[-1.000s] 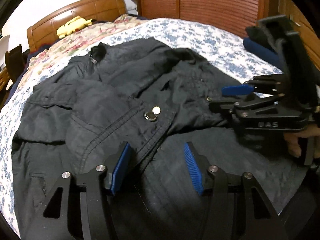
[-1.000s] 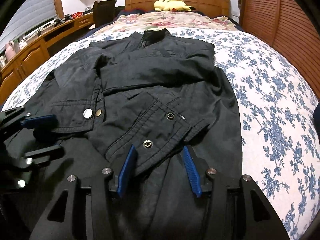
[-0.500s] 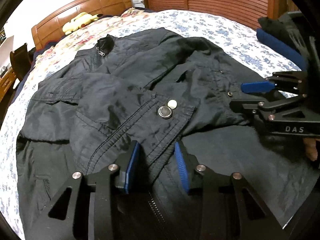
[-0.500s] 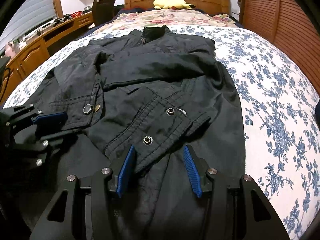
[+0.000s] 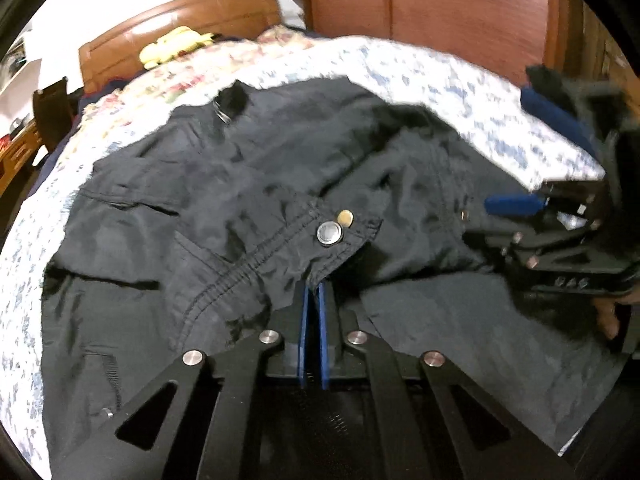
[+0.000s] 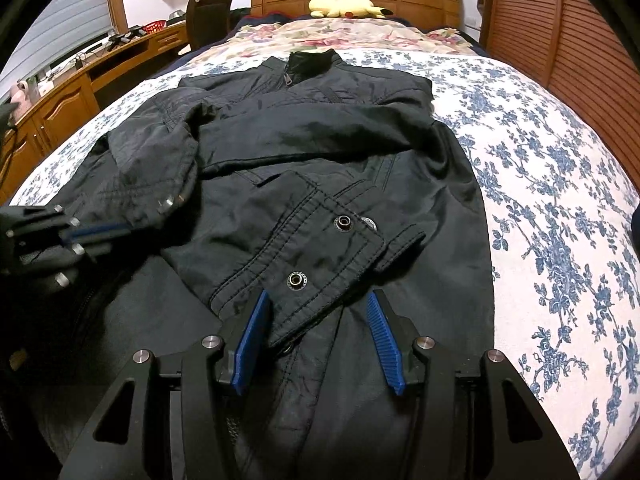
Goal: Fold large clothes
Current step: 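Move the left gripper to the jacket side edge and grasp it, then fold the side edge inward over the body with the left gripper and release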
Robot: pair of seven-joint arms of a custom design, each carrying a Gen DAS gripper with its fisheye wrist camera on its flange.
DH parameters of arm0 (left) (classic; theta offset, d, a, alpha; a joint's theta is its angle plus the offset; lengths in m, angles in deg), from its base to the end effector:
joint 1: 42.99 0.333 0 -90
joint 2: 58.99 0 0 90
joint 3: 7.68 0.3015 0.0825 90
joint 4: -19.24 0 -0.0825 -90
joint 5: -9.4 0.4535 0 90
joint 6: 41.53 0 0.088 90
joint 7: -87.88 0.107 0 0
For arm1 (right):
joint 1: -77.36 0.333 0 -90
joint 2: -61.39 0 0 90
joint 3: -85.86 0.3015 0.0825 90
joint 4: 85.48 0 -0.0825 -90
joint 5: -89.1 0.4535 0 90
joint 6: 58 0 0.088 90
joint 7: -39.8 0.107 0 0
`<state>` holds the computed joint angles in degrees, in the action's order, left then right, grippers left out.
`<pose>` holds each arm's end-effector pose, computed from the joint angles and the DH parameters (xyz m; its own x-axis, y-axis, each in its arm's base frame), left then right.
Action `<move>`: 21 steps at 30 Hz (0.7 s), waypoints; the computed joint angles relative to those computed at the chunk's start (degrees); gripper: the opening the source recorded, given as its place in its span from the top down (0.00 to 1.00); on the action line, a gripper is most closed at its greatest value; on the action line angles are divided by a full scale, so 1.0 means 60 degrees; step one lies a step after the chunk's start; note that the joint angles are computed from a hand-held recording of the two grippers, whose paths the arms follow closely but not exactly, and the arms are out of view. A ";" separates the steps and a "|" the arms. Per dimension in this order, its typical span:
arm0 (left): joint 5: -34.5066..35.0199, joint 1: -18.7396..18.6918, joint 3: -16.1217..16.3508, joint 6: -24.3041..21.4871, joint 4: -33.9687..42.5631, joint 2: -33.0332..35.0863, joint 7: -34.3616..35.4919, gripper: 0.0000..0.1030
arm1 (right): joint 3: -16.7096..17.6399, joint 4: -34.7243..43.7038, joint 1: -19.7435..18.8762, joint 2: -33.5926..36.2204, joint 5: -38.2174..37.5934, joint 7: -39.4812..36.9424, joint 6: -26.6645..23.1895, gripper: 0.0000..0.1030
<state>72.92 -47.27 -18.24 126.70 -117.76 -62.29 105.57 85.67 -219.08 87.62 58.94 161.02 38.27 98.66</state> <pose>0.5251 -0.1984 0.3199 -0.0163 -0.9990 -0.0407 -0.7408 0.0394 -0.6705 0.5709 0.0643 0.3228 0.6457 -0.7631 -0.0271 -0.5446 -0.4354 -0.7168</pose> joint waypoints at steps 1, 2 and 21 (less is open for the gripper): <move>0.0339 0.0068 0.0018 0.0090 -0.0157 -0.0272 -0.0446 0.95 | -0.0003 0.0006 -0.0006 0.0003 -0.0023 0.0024 -0.0021 0.49; 0.0770 0.0180 -0.0011 0.0164 -0.0321 -0.0574 -0.0951 0.95 | -0.0002 0.0009 -0.0009 0.0006 -0.0033 0.0031 -0.0026 0.49; 0.2466 0.2258 -0.0455 0.0538 -0.2539 -0.3614 -0.3733 0.97 | 0.0064 0.0182 0.0059 0.0128 -0.0044 -0.0058 0.0260 0.48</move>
<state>87.72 -33.73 -20.97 129.93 -132.99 -83.98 83.17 86.05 -217.98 87.97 59.71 160.75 37.93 100.23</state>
